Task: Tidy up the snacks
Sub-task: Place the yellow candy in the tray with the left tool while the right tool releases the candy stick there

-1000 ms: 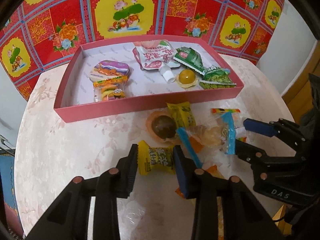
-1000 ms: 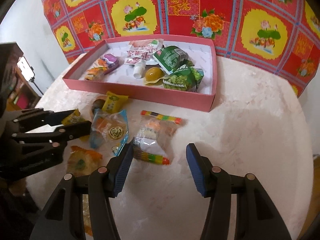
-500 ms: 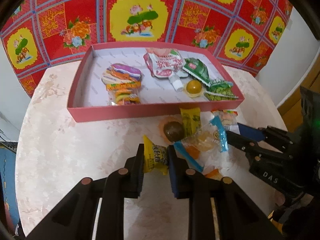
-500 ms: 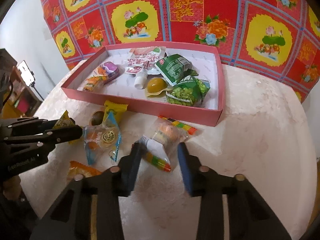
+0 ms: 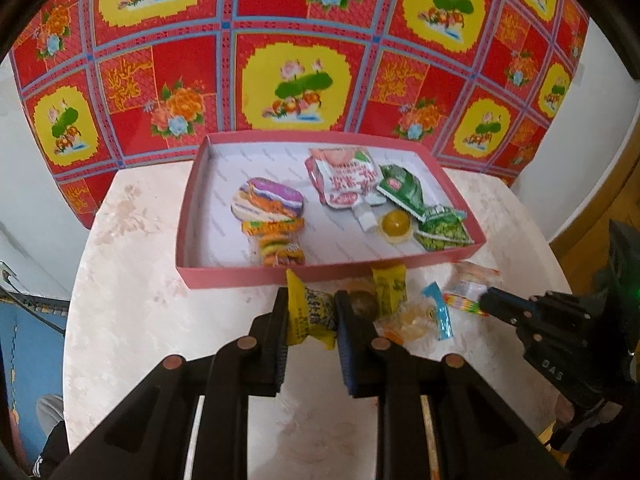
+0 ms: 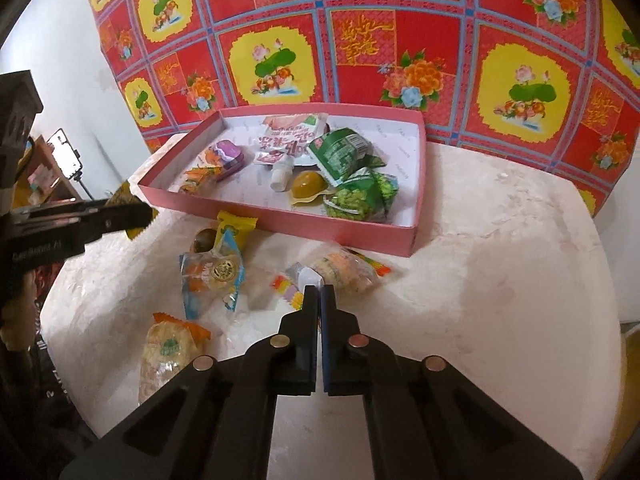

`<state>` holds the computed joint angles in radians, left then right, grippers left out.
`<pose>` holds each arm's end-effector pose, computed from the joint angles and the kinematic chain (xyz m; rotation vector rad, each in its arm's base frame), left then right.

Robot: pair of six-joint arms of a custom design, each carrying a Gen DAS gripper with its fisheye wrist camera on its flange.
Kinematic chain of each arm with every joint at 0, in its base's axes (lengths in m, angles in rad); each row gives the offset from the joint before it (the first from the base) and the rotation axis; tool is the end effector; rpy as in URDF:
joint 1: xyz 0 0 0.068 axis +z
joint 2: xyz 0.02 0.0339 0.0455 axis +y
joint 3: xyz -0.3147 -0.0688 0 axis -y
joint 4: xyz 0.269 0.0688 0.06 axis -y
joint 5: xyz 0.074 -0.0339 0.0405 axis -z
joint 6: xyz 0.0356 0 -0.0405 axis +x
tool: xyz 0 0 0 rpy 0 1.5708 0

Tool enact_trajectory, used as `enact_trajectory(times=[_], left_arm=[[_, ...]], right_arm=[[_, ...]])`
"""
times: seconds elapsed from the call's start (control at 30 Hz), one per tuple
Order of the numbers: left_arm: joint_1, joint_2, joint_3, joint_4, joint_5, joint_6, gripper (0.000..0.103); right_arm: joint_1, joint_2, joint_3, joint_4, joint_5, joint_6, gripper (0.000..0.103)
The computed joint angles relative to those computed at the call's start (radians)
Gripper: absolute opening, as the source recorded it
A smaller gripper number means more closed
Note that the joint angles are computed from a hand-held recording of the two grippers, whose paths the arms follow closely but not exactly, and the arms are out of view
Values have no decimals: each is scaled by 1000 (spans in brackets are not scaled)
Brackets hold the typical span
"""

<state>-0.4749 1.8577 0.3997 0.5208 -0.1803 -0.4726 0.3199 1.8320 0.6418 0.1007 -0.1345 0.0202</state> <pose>0.2373 -0.1148 0.0669 -0.0710 2.4935 -0.1724 0.2904 0.1012 0.0932 -0.4431 2.6387 0.2887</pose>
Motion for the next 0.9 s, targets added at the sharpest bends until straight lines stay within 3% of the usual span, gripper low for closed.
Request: enact_trajectory(times=[0.5,0.9], left_arm=[[94,-10,57,-23,3,51,22],[158,134,171,-35,13,113,22]], right_arm=[[-48,-111,34,-49,21,-46,2],[0,-15,124,-12,16,-52,2]])
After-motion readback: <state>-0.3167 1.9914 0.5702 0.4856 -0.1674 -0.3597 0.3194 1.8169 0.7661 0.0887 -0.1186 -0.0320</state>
